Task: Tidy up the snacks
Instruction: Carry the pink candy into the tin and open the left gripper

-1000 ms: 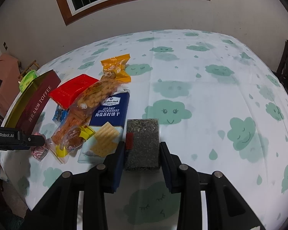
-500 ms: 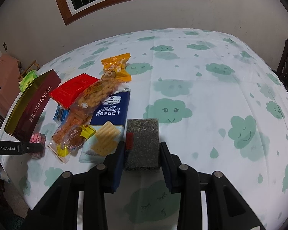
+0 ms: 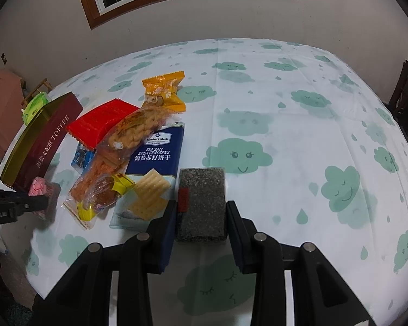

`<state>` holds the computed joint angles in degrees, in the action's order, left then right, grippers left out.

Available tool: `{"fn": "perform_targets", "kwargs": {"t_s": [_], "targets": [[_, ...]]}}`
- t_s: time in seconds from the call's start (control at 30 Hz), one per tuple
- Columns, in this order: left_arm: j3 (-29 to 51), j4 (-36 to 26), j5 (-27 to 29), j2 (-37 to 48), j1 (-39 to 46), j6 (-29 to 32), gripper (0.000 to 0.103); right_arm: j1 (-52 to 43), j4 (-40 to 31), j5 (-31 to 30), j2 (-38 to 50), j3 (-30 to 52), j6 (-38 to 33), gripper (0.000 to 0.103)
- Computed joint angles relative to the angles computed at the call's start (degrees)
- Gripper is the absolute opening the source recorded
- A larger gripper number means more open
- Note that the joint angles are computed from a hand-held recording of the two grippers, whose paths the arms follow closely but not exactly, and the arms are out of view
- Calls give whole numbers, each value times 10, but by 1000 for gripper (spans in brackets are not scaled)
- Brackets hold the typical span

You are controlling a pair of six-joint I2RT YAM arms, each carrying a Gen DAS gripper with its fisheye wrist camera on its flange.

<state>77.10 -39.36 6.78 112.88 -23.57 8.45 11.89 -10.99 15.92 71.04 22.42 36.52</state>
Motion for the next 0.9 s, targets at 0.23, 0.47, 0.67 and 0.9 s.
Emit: {"fn": "perform_targets", "kwargs": {"t_s": [0.23,0.47,0.67,0.9], "targets": [[9,-10,22,-31,36,59,25,10,-35,12,24,30,5,36],[72,-9,15,-5,106,113,25,5,-57,7,57,55,14,36],[163,-18,-10,75,161,157,25,13,-74,18,74,71,31,36],[265,-48,-30,174,191,181,25,21,-96,34,81,85,66,36]]}}
